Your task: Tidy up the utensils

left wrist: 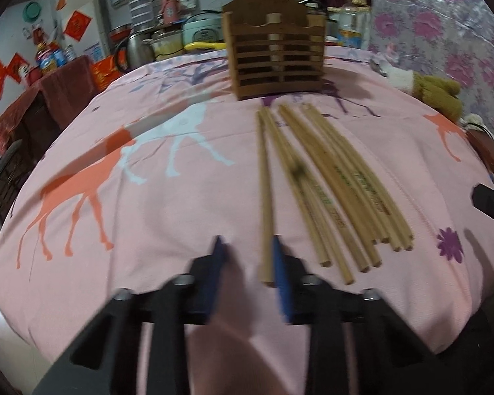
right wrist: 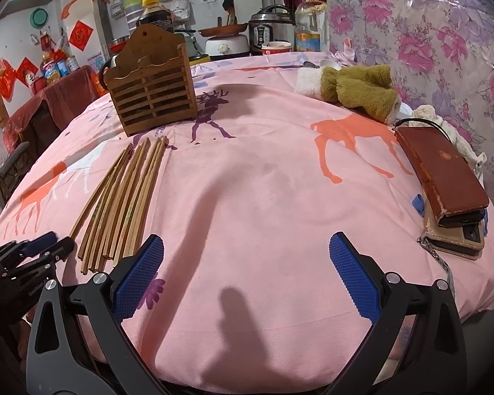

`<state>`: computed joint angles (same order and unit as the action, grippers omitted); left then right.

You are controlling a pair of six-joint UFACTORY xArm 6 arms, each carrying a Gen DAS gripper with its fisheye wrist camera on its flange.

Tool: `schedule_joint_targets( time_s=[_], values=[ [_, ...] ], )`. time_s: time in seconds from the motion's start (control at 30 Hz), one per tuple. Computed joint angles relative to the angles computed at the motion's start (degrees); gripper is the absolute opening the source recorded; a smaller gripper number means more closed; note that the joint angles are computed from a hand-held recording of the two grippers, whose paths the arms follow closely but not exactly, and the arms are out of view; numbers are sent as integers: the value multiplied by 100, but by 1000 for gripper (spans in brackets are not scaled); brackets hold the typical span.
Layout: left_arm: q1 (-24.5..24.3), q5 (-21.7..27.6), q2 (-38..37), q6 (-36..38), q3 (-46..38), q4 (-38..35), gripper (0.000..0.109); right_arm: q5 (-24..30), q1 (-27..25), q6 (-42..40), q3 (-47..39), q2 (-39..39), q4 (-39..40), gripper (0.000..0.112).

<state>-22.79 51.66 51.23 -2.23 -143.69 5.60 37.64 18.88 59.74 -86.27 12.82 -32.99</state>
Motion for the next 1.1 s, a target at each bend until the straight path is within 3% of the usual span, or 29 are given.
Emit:
schedule_joint_targets(
  time_s=[0.03, 0.2, 0.27, 0.4, 0.53, 0.63, 0.7, 0.83, 0.97, 1.1],
  values=[
    [-11, -69, -80, -103, 142, 169, 7, -30, 2, 9, 11, -9, -38, 96],
    [287, -32, -137, -585, 230, 193, 8, -397, 70, 91, 164, -133, -505, 93],
    [381, -60, -187, -588, 307, 100, 10, -779, 102, -202, 218, -139, -534, 86],
    [391, -481, -450, -676, 851, 176, 16, -1339, 165, -1335, 163, 34, 211, 54],
    [442, -683, -530, -1132, 1070, 528, 54, -1347, 299, -2900, -182, 397, 1498, 48],
    [516, -656, -498, -923, 1003, 71, 65, -905, 395, -3484, -701, 810, 1795, 47],
    [453, -728, -557, -998, 1135, 360, 68, -361, 410, -3247, -1132, 1140, 1355, 46],
    [426, -804, -650, -1048, 1307, 482, 74, -119, 225, -2083, -969, 956, 647, 46],
    [444, -745, -607, -1077, 1236, 452, 79, -1085, -154, -2234, -40, 374, 1598, 48],
    [444, -760, -630, -1162, 1284, 544, 83, -1387, -232, -1801, 190, 206, 891, 48]
  ],
)
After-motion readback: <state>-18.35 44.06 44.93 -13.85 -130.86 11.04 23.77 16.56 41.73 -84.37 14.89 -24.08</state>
